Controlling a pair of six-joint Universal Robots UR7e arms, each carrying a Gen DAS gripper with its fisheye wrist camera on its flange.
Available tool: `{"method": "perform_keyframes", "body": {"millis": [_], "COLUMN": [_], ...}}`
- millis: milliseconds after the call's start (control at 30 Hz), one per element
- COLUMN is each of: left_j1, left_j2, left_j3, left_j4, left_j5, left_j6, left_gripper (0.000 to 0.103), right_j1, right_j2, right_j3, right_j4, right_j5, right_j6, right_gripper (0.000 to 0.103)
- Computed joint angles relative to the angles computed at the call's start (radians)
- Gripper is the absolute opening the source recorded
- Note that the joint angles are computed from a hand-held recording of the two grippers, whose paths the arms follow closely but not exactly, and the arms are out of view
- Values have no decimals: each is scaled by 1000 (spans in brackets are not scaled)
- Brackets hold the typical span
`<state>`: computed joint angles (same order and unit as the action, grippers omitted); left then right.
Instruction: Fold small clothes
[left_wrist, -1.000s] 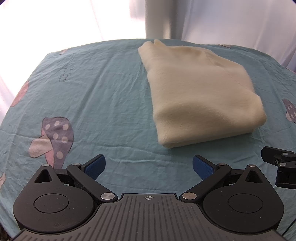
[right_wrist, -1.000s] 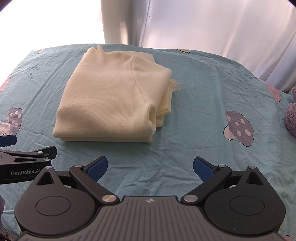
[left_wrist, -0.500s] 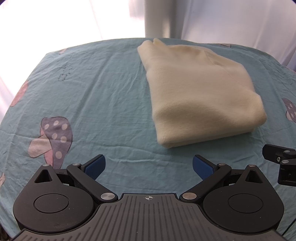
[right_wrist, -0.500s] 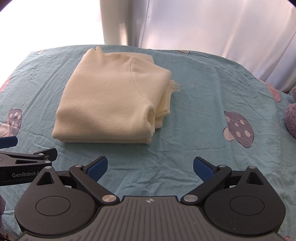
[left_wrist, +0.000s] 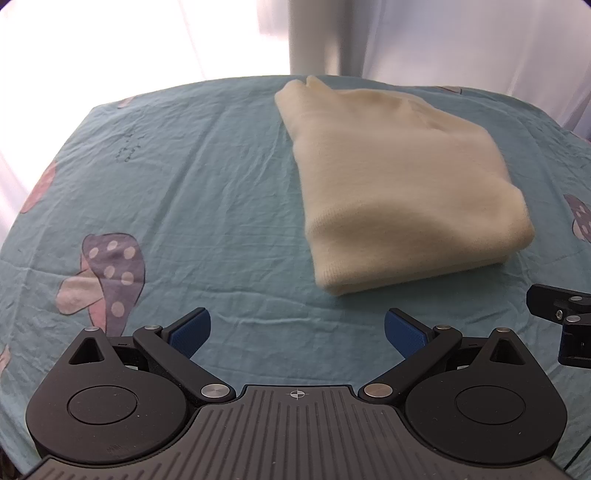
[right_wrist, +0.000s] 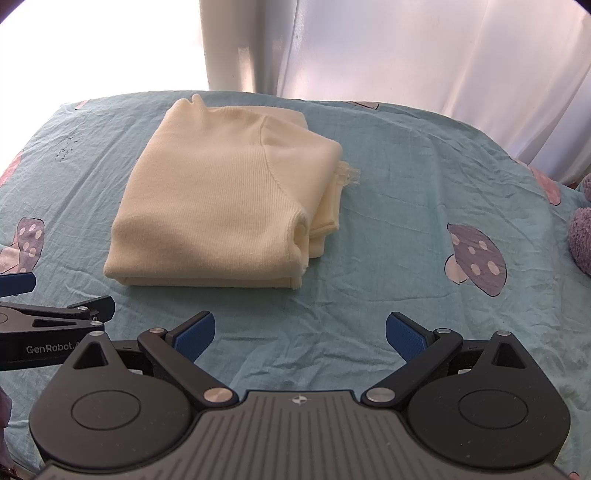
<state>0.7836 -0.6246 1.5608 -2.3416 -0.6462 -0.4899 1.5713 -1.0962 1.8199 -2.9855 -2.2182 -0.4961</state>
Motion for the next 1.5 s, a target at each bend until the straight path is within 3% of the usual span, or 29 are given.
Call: {"method": "perform_keyframes", "body": {"millis": [1500], "left_j1": [0], "left_j2": [3], "left_j3": [10], "left_j4": [-41], "left_j5": [-13], "left_j6": [29], "left_gripper": [103], "right_j1": [-1], "right_j2": [0], "right_j3": [4], "right_j4": [-9], "right_j5": [9], "right_j6": [-8], "right_gripper": [99]}}
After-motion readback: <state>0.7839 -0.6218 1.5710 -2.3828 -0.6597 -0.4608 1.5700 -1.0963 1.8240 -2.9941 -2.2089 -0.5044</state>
